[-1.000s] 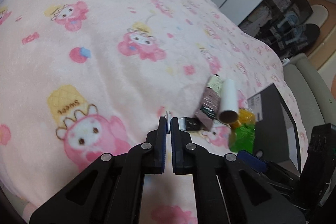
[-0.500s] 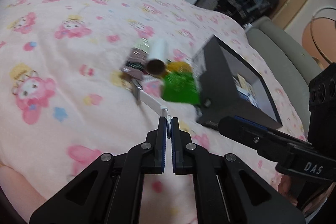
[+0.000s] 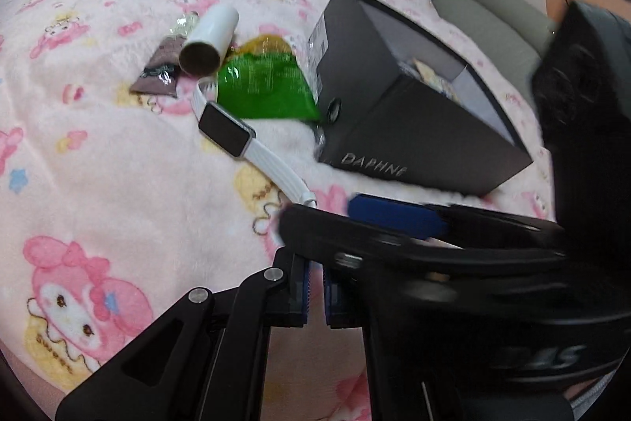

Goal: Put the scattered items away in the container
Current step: 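Close the right gripper on the white watch strap, then lift the white watch with the right gripper toward the black box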

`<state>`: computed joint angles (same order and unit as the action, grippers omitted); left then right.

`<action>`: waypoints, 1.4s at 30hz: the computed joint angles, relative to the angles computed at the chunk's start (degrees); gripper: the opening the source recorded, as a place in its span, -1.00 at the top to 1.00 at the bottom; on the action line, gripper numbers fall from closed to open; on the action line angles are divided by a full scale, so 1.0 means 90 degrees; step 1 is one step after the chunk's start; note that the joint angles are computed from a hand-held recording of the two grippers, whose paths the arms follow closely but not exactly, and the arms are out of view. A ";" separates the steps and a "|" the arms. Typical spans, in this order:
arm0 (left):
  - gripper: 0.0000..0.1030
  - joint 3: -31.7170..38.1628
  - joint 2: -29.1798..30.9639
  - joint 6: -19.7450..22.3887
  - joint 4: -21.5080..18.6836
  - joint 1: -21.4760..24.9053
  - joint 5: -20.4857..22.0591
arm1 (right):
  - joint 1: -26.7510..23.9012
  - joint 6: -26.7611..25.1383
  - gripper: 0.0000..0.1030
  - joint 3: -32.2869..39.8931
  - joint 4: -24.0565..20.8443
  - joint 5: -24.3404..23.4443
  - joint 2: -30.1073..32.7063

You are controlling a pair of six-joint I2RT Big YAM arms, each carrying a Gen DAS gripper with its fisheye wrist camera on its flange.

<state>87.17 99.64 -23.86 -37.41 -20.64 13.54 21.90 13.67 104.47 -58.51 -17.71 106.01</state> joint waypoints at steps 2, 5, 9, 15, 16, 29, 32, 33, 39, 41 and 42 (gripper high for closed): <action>0.92 0.0086 0.0097 0.0003 -0.0194 0.0016 0.0034 | 0.0007 0.0019 0.05 0.0112 -0.0070 -0.0086 0.0192; 0.83 0.0139 0.0187 -0.0081 -0.0378 0.0096 0.0240 | 0.0015 0.0109 0.69 0.0094 -0.0036 -0.0193 0.0285; 0.54 0.0016 0.0141 -0.0215 -0.0251 0.0153 0.0531 | -0.0039 0.0050 0.88 -0.0233 0.0247 -0.0147 0.0071; 0.51 -0.0190 -0.0016 -0.0197 -0.0003 0.0138 0.0700 | -0.0265 -0.0044 0.96 -0.0662 0.0394 -0.0071 -0.0349; 0.51 -0.0218 -0.0033 -0.0253 0.0031 0.0146 0.0733 | -0.0328 -0.0008 0.97 -0.0786 0.0433 -0.0119 -0.0446; 0.52 -0.0430 0.0043 -0.1732 0.0633 0.0368 0.0759 | -0.0636 0.0270 0.86 -0.1571 0.0669 -0.0536 -0.0997; 0.52 -0.0588 -0.0016 -0.1994 0.0863 0.0486 0.0933 | -0.0494 0.0046 0.62 -0.1307 0.0588 -0.0569 -0.0756; 0.52 -0.0596 -0.0013 -0.2012 0.0850 0.0505 0.0947 | -0.0427 -0.0032 0.42 -0.1169 0.0517 -0.0542 -0.0625; 0.52 -0.0498 0.0050 -0.1871 0.0663 0.0525 0.0820 | -0.0198 -0.0014 0.94 -0.0822 0.0550 -0.0388 -0.0114; 0.52 -0.0470 0.0073 -0.1785 0.0591 0.0504 0.0770 | -0.0207 0.0054 0.95 -0.1058 0.0802 -0.0411 -0.0277; 0.52 -0.0461 0.0088 -0.1767 0.0585 0.0497 0.0806 | -0.0217 0.0048 0.95 -0.1185 0.0884 -0.0434 -0.0392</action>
